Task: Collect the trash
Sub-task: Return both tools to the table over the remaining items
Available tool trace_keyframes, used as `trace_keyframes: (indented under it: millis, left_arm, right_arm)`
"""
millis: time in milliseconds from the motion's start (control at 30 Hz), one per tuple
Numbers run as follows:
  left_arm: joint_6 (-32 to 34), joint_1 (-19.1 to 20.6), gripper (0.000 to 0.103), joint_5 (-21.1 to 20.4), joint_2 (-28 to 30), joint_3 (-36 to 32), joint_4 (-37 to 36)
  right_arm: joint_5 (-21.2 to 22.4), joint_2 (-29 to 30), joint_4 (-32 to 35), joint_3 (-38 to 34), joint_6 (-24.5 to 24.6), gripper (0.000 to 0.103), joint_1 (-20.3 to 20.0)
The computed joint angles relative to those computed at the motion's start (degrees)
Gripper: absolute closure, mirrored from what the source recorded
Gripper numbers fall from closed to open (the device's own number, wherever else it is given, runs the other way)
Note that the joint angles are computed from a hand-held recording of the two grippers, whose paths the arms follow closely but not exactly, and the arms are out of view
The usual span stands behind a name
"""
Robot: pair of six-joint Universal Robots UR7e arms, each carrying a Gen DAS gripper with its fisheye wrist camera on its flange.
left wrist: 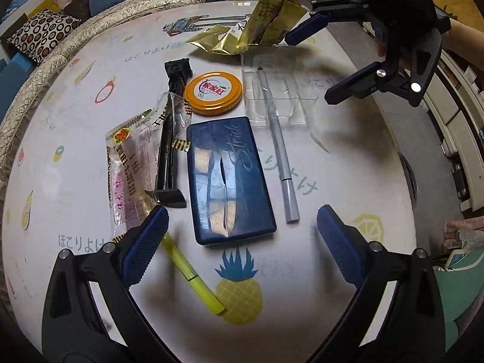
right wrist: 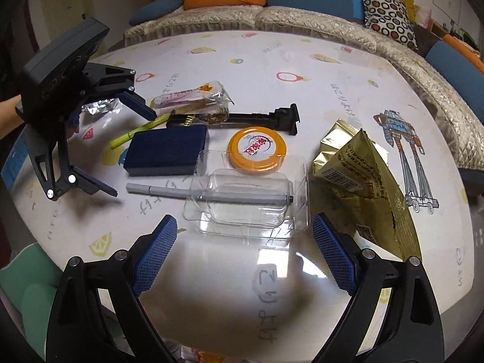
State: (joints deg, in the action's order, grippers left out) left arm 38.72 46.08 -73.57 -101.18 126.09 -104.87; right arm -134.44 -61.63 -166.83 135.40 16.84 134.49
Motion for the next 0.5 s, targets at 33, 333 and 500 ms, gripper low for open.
trace_keyframes:
  millis: [33, 333, 500]
  left_arm:
    - [0.18, 0.17, 0.007, 0.00, 0.23, -0.09, -0.07]
    - [0.18, 1.90, 0.018, -1.75, 2.07, -1.27, -0.72]
    - [-0.32, 1.60, 0.024, -1.71, 2.28, -1.46, -0.51]
  right_arm:
    - [-0.15, 0.26, -0.31, -0.10, -0.28, 0.012, -0.41]
    - [-0.74, 1.38, -2.18, -0.93, -0.31, 0.011, -1.83]
    - [-1.29, 0.61, -2.20, -0.37, 0.62, 0.011, -2.55]
